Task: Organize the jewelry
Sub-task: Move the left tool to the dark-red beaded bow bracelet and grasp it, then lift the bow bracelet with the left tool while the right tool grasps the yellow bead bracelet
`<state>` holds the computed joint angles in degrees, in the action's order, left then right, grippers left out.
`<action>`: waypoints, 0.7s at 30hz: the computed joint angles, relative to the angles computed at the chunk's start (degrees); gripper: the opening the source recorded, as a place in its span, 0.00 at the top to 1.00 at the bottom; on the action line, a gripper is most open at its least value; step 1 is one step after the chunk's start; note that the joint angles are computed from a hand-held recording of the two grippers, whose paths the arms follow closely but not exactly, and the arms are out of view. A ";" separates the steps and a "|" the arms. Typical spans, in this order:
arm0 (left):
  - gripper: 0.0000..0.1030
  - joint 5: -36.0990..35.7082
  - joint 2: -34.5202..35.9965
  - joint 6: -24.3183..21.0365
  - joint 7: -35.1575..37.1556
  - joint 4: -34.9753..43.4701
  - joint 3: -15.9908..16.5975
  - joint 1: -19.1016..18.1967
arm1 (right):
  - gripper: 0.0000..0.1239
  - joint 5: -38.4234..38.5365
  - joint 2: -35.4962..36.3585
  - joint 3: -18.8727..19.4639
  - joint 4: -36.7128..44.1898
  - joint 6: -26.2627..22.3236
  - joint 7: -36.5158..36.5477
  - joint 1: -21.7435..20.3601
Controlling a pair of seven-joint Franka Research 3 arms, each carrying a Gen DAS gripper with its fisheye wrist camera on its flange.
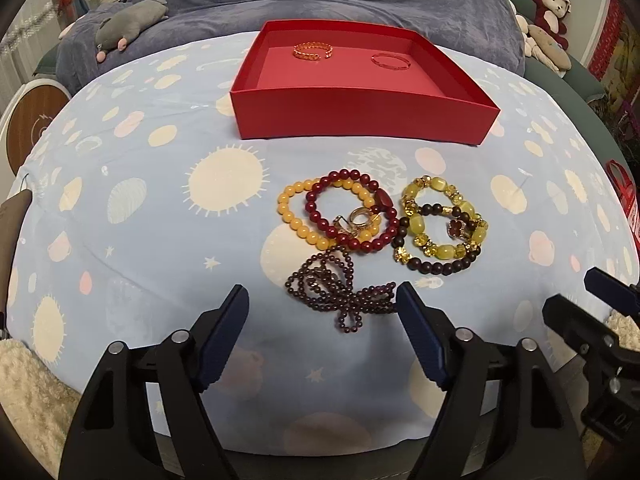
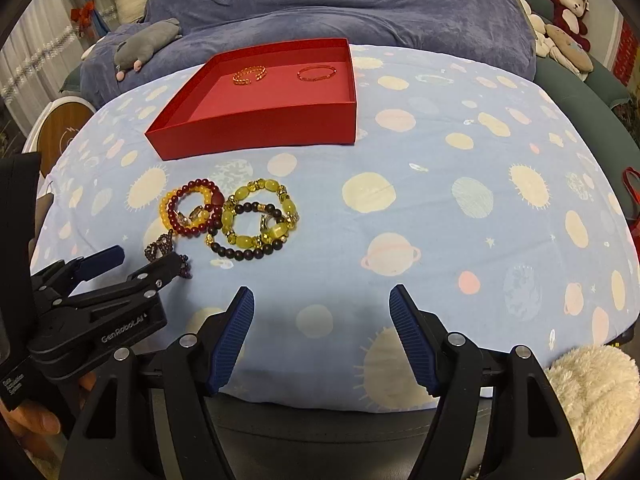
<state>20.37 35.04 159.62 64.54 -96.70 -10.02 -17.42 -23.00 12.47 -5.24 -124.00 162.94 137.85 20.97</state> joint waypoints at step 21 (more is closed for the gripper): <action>0.92 -1.41 -2.35 5.39 0.98 -4.29 0.04 1.96 | 0.45 2.38 0.98 -0.04 0.28 0.70 -1.82 0.70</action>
<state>18.96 32.69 165.01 65.52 -100.99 -9.98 -15.46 -20.62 13.46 -5.29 -123.73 163.64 136.03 21.66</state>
